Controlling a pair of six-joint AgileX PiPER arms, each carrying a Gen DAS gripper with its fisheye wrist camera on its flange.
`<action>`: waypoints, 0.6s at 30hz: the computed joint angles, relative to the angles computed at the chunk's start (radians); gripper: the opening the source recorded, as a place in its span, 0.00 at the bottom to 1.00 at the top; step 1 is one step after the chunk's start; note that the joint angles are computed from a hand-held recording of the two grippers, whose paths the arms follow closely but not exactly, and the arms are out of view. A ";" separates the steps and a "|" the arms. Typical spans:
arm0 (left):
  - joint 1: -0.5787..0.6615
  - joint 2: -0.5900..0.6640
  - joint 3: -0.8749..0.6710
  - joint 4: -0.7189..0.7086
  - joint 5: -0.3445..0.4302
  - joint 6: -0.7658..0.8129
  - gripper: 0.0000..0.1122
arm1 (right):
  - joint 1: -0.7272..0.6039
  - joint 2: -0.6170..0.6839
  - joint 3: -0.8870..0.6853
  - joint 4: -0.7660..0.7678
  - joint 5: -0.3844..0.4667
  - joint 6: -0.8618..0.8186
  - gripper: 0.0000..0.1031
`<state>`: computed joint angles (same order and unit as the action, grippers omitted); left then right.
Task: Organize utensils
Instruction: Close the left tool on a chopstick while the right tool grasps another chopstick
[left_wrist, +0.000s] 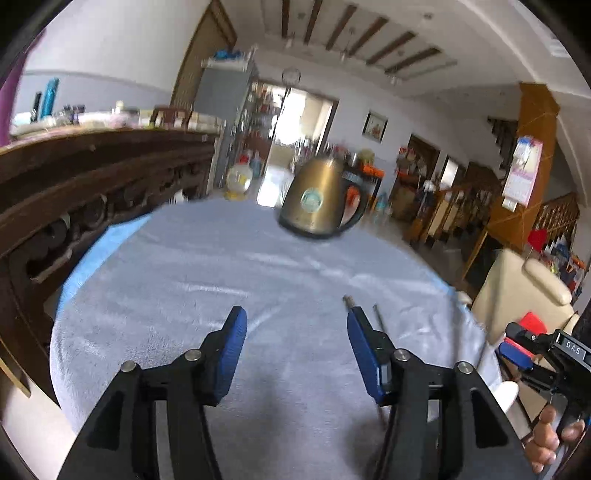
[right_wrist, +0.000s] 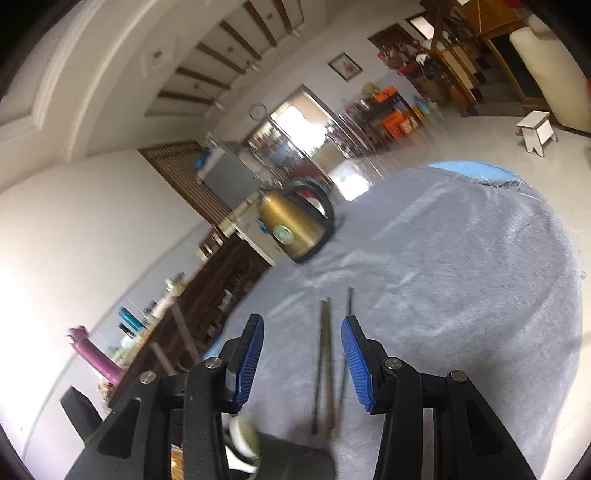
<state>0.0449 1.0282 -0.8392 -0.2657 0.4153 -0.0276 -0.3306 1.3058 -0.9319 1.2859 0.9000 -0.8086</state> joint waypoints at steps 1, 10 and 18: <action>0.026 0.039 -0.025 -0.072 0.025 0.081 0.51 | 0.021 0.038 -0.040 -0.041 -0.006 0.032 0.46; 0.015 0.430 -0.298 -0.079 0.210 0.198 0.52 | 0.244 0.463 -0.543 -0.451 0.054 0.354 0.46; -0.026 0.561 -0.406 -0.108 0.229 0.233 0.52 | 0.414 0.782 -0.999 -0.795 0.139 0.630 0.40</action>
<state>0.0194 1.5889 -1.2456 -0.3736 0.6447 0.2057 0.0836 2.0878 -1.9307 0.4913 1.0390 -0.1787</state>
